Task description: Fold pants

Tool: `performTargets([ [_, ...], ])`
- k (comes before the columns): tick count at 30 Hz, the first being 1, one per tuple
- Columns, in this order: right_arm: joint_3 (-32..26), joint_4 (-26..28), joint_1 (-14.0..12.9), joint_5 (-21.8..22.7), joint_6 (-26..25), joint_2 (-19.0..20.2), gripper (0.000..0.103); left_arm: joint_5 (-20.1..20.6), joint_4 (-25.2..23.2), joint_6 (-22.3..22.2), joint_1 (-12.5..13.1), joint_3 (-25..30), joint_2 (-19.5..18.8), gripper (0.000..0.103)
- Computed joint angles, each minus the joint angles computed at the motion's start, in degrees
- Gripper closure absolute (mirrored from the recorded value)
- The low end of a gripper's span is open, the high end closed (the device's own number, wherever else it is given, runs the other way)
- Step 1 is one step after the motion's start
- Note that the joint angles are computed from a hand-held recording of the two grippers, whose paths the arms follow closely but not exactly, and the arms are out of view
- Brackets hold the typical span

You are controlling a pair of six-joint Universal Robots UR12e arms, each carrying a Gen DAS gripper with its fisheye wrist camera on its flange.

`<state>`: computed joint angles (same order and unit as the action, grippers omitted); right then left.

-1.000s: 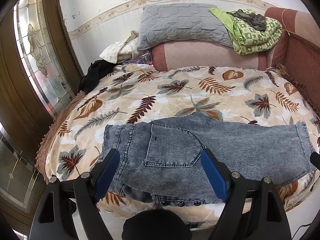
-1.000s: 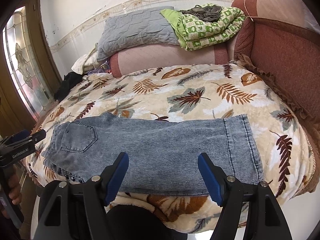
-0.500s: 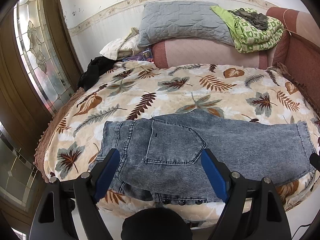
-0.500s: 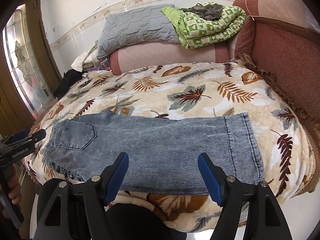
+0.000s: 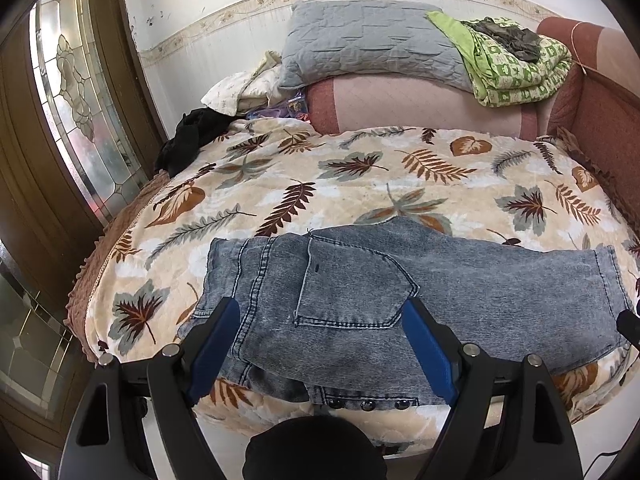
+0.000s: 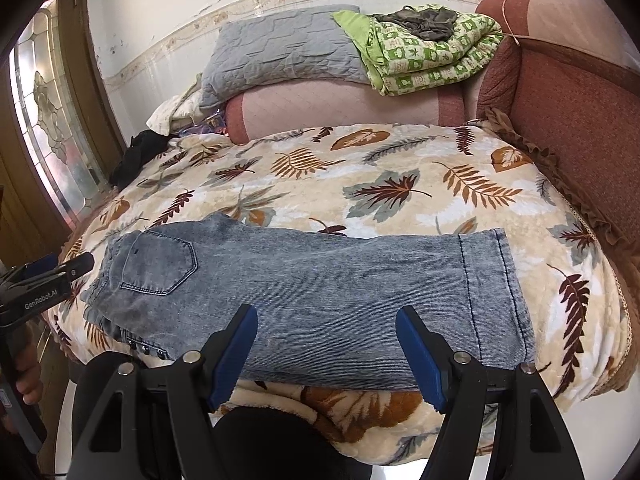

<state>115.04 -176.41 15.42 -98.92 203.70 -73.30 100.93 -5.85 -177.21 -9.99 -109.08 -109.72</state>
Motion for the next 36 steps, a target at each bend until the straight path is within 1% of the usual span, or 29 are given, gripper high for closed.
performTargets([
  [22,-0.44,-0.22,0.42,-0.3,-0.77,-0.22,0.028,-0.09,0.93,0.25,0.03,-0.53,0.54,0.019],
  [36,-0.12,-0.29,0.24,-0.1,-0.38,-0.12,0.028,-0.31,0.52,-0.02,0.28,-0.68,0.49,0.019],
])
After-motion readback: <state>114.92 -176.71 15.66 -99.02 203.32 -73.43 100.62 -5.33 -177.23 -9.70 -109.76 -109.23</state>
